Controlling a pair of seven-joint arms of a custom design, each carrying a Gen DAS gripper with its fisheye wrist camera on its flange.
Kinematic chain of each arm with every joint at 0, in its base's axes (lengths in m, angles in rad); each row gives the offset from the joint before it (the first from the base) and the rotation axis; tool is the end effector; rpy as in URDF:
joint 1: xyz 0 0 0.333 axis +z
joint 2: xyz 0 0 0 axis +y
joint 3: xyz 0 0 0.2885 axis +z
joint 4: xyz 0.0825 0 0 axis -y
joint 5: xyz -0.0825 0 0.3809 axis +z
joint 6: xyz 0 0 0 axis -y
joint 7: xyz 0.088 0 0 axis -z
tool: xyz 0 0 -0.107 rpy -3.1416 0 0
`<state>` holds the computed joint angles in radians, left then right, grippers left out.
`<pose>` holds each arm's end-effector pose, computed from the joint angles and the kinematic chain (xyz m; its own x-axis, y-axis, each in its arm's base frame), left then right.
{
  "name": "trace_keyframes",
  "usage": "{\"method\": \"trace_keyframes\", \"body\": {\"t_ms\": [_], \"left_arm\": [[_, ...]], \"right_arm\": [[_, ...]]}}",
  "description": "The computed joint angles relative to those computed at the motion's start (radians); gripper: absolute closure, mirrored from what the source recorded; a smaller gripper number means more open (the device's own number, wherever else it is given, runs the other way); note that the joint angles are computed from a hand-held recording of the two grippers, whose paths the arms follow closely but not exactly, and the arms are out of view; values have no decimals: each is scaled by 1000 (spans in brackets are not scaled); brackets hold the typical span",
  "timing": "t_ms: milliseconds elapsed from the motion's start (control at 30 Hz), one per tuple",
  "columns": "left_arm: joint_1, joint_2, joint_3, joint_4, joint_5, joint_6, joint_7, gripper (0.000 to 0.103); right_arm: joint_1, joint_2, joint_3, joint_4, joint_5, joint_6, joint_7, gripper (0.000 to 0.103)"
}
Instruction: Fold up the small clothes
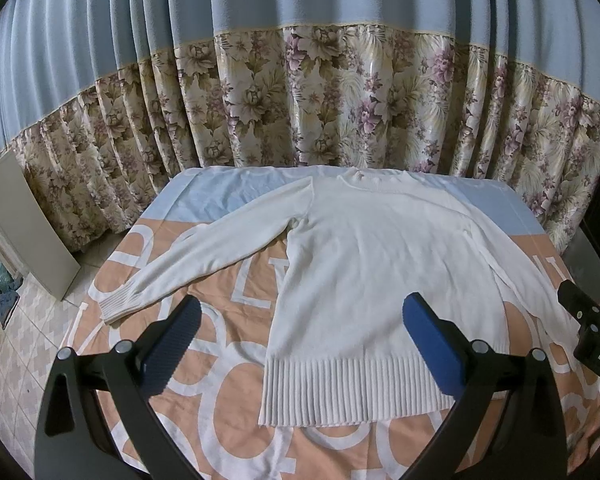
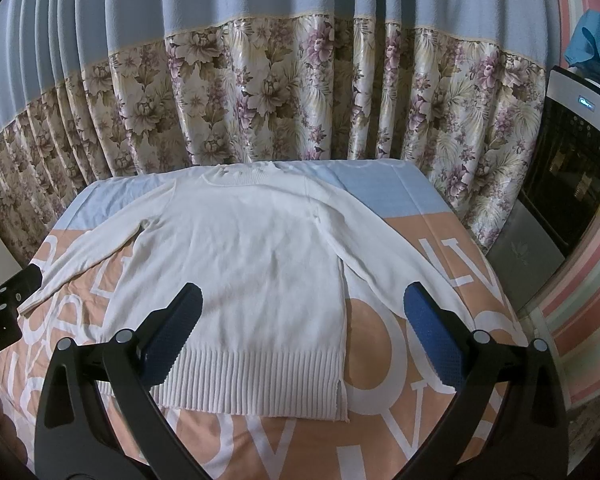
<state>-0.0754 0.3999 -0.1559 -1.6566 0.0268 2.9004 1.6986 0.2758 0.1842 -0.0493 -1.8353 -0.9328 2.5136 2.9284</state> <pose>0.6861 -0.1466 0.4593 -0.3103 -0.9488 -0.0592 -0.6150 0.2478 -0.7486 0.6214 0.1518 0.4552 -0.4597 -0.8879 -0.0155 -0.5826 0.3146 -0.7494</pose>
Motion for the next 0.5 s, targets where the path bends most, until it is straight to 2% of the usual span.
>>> {"method": "trace_keyframes", "body": {"t_ms": [200,500], "left_arm": [[-7,0,9,-1,11,3,-11,2],[11,1,-8,12,-10,-11,17,2]], "right_arm": [[0,-2,0,-1,2,0,-2,3],[0,0,-1,1,-2,-2,2,3]]}}
